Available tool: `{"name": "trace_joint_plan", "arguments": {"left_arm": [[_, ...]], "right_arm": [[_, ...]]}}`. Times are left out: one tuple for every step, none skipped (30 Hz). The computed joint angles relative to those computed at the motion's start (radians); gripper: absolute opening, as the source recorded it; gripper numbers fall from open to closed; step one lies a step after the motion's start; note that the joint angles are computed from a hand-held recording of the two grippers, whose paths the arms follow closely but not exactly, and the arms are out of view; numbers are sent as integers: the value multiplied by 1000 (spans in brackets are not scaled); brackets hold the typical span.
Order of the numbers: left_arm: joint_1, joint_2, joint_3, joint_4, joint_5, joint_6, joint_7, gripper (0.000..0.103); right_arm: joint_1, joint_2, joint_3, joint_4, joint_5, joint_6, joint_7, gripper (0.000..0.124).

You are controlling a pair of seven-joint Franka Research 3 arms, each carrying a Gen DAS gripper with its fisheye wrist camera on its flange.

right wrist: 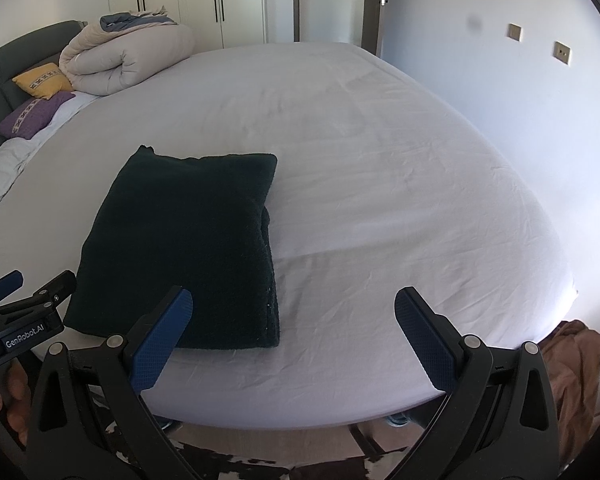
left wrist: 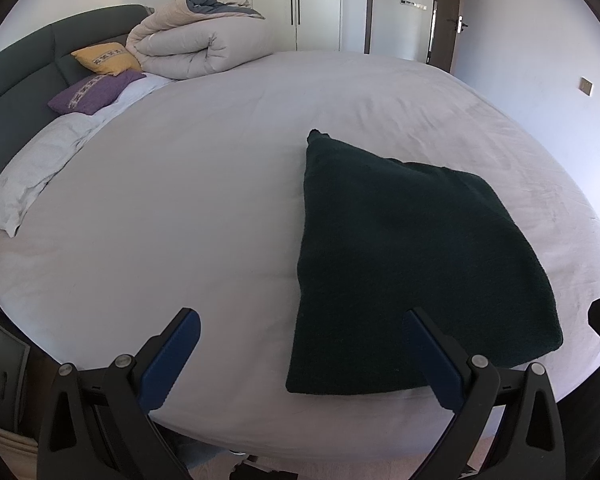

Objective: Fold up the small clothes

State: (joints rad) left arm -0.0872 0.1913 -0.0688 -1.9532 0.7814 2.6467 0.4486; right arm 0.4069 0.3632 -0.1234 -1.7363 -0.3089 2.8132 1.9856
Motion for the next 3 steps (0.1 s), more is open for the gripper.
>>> {"name": "trace_joint_plan", "arguments": {"left_arm": [[-3,-3,2,-2,13,0,-8,103],[-6,-3,4,-1,25,-7,-17,103],[-8,-3,5,1,34,-10,-23,103]], "right_arm": [[-1,1,1,1,2,-1,-2,103],[0,-2,0,-3,1,-1,0,103],[2,-3,-2,-5,-1,0,3,103]]}}
